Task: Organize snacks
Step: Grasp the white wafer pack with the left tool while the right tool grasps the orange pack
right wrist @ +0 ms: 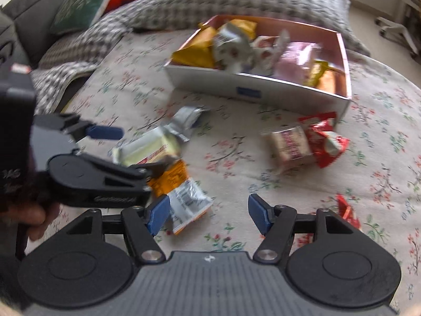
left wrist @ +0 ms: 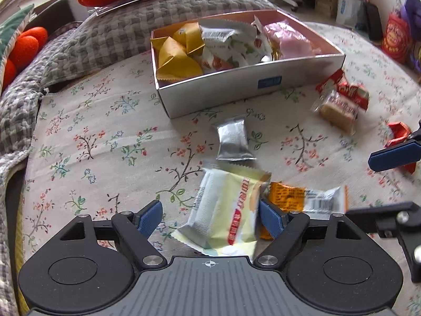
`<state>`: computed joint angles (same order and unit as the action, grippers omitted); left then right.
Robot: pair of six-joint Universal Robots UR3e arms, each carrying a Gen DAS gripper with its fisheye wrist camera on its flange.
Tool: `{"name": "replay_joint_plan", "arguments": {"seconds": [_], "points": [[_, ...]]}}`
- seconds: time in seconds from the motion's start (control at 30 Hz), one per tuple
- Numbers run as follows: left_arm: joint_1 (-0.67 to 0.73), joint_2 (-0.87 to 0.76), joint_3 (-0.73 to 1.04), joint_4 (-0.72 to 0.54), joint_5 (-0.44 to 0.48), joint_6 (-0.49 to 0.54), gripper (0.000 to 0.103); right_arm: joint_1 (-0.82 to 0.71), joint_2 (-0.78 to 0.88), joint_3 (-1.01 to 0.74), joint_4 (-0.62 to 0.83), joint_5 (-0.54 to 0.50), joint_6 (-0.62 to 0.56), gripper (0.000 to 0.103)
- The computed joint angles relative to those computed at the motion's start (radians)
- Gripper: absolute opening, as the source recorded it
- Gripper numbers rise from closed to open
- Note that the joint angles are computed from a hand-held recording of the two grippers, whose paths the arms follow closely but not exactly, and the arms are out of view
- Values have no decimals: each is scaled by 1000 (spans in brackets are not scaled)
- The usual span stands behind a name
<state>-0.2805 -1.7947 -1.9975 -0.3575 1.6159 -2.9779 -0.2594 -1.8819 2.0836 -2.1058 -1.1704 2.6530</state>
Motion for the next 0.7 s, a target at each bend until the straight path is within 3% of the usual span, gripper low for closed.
{"name": "replay_joint_plan", "arguments": {"seconds": [0.2, 0.43, 0.7], "points": [[38, 6, -8, 1, -35, 3, 77, 32, 35, -2, -7, 4, -54, 62], [63, 16, -5, -10, -61, -29, 47, 78, 62, 17, -58, -12, -93, 63], [73, 14, -1, 0, -37, -67, 45, 108, 122, 46, -179, -30, -97, 63]]}}
